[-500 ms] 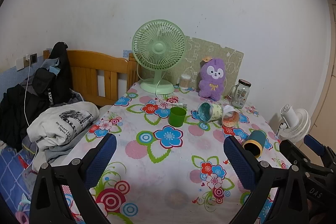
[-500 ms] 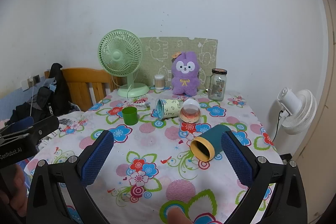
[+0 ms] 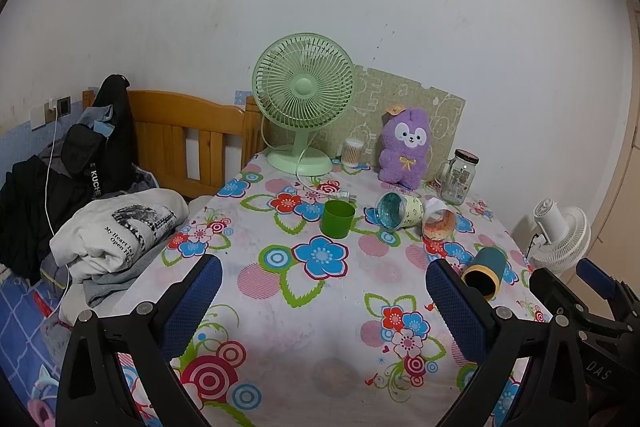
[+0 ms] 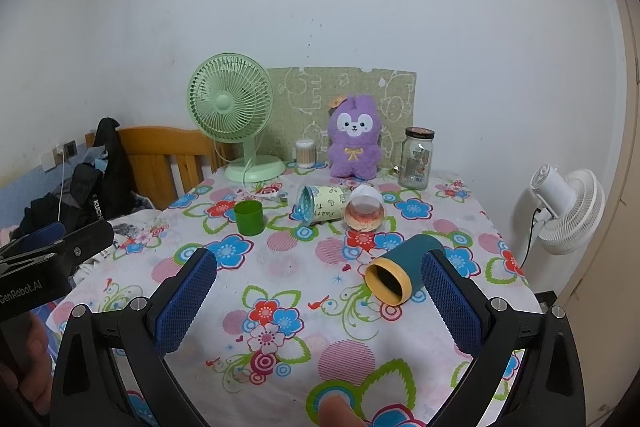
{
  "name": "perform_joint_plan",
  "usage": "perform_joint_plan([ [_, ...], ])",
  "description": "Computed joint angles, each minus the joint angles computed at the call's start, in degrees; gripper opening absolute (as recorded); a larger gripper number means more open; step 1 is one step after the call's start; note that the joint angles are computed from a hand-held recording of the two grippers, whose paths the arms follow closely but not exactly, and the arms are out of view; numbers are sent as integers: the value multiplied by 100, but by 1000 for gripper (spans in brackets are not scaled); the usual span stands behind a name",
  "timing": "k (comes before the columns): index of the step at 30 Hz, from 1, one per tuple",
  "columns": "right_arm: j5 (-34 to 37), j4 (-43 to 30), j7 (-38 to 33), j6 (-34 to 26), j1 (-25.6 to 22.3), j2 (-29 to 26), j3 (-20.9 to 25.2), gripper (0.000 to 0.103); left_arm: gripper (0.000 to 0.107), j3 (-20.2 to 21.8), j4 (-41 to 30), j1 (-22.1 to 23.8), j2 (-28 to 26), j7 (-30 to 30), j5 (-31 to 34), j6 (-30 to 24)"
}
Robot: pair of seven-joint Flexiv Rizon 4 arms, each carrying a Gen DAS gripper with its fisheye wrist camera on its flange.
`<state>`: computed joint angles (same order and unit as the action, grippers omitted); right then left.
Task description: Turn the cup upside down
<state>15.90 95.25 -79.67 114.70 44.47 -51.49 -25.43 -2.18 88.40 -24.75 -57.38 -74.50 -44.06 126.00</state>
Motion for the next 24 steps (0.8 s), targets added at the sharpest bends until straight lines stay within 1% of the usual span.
perform_joint_plan([
  [12, -40, -8, 24, -32, -12, 8, 5, 103, 103, 19, 10, 2, 20, -21, 6, -49],
  [15, -77, -24, 39, -55, -50, 25, 40, 103, 103, -29, 48, 53, 29, -109, 118, -26],
  [24, -112, -3, 74, -65, -50, 42, 51, 103, 103, 31, 70, 21, 62, -133, 97, -59],
])
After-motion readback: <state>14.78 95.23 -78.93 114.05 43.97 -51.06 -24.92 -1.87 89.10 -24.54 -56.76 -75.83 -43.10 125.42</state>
